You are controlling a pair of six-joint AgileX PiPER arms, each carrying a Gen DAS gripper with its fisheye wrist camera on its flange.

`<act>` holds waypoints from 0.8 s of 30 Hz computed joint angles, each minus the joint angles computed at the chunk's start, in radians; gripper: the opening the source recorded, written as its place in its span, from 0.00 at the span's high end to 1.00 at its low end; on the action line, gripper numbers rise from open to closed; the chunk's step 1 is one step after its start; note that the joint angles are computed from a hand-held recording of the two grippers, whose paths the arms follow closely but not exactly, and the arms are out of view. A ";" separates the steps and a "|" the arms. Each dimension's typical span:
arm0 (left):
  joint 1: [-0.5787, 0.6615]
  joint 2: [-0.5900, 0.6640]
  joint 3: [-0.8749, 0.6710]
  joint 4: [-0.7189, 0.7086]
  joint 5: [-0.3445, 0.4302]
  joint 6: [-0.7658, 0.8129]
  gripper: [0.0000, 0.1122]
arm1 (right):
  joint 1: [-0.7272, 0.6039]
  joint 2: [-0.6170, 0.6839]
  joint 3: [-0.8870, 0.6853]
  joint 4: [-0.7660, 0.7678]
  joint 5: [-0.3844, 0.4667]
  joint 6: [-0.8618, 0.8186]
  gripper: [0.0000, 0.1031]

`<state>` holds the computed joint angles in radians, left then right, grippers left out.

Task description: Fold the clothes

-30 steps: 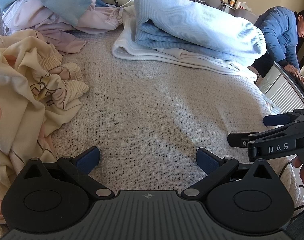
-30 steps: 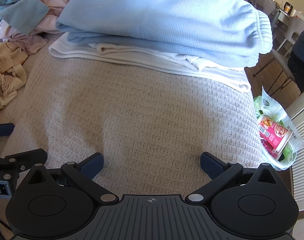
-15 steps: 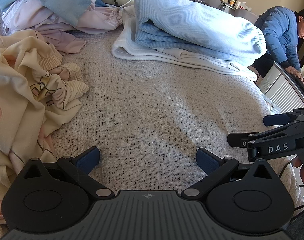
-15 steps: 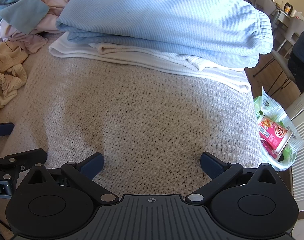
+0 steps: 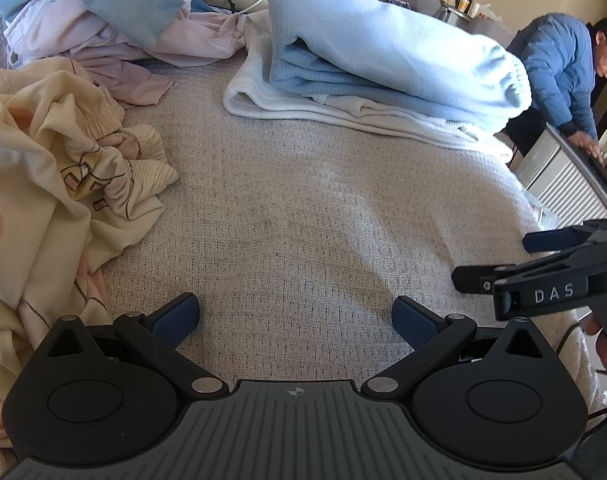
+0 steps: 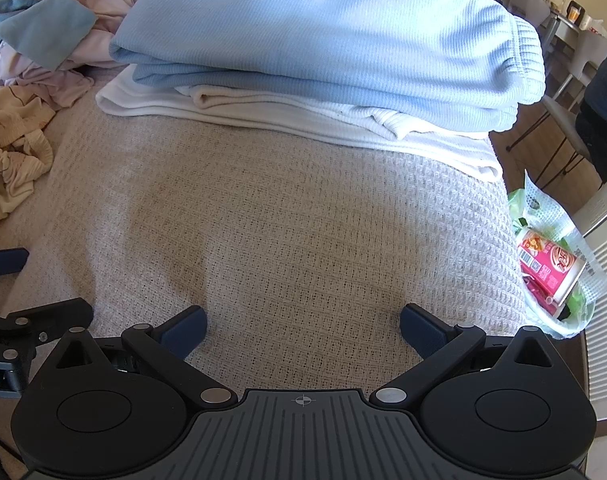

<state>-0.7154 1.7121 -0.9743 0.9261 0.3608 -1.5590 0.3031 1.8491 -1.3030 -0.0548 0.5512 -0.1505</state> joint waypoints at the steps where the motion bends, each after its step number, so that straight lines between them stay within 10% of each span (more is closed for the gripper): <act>1: -0.006 0.003 -0.012 -0.034 0.019 0.040 0.09 | -0.003 0.003 -0.003 0.009 0.003 -0.007 0.00; 14: -0.124 -0.122 -0.158 0.018 0.491 0.258 0.12 | -0.029 0.015 -0.031 0.081 0.038 -0.080 0.00; 24: 0.016 -0.218 -0.071 0.070 0.398 0.165 0.21 | -0.028 0.019 -0.024 0.082 0.017 -0.098 0.00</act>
<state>-0.6993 1.4938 -1.0451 0.9966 0.7586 -1.3942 0.2753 1.8681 -1.3271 0.0276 0.5680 -0.2488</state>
